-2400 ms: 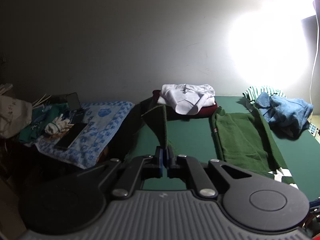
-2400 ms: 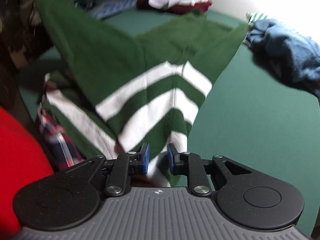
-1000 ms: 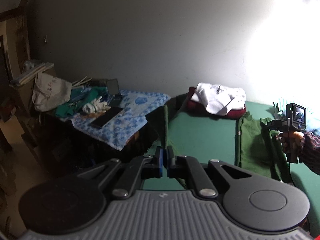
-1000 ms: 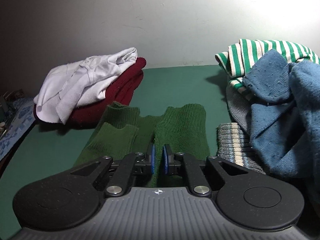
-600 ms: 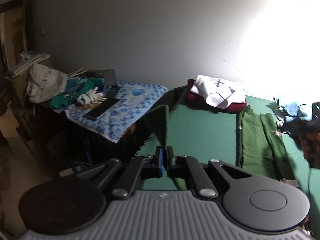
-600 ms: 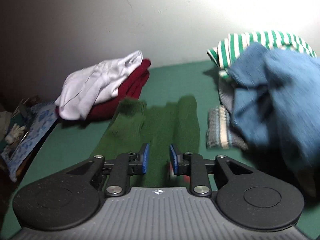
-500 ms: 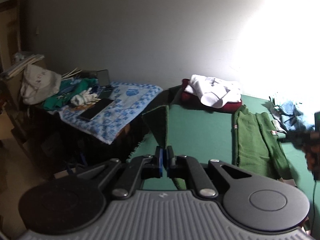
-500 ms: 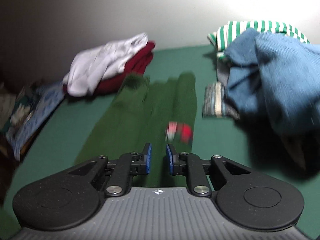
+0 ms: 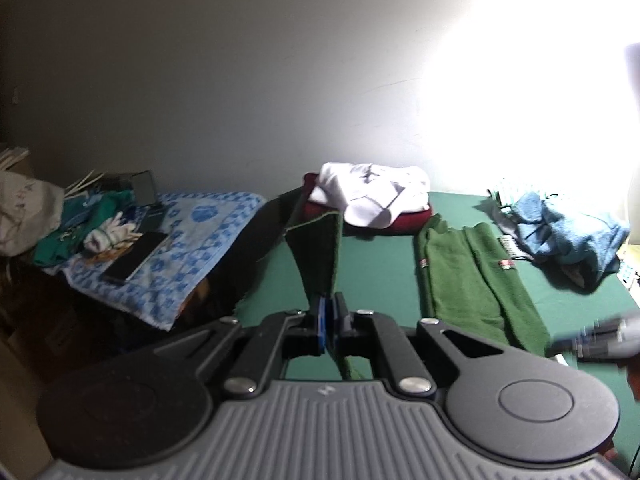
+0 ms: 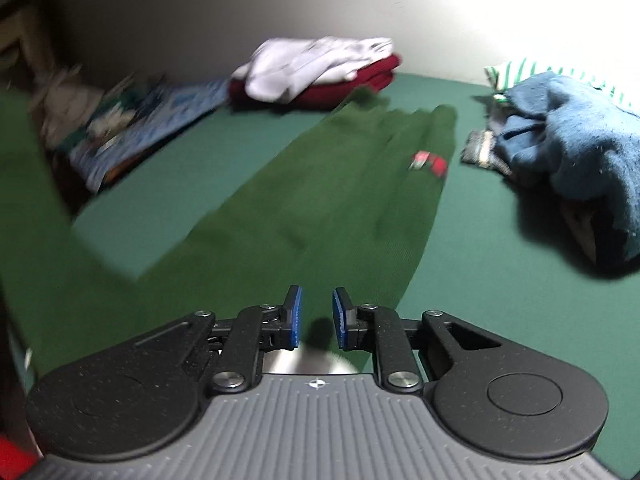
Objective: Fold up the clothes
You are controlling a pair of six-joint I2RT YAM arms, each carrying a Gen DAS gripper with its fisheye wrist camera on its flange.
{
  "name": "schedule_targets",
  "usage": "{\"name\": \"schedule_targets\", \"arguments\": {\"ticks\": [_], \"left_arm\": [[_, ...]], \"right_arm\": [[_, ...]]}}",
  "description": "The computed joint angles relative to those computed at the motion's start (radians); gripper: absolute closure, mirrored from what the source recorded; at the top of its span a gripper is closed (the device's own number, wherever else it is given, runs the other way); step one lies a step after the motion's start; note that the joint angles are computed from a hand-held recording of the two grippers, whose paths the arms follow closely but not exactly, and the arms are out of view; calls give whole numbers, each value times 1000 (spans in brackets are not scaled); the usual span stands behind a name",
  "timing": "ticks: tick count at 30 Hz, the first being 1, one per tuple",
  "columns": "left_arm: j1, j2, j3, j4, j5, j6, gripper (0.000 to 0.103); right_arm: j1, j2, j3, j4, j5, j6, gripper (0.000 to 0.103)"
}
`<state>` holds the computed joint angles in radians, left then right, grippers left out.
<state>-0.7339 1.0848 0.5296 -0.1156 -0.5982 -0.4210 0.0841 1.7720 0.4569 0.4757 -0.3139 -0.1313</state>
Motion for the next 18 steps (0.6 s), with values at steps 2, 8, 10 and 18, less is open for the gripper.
{"name": "schedule_targets", "arguments": {"ticks": [2,8,10,18], "left_arm": [[15,6,2,29,26,22,98],[49,27,23,82,71,94,98],[50,32,32,92,76,125,98],[38,34,40,131,99,173,98]], "right_arm": [[29,-53,-74,-2,14,-35,86],[128,-141,-248,29,110,-114,81],[165,-169,-304,65,152,-104,78],[124,-385,-374,-64,120,10,78]]}}
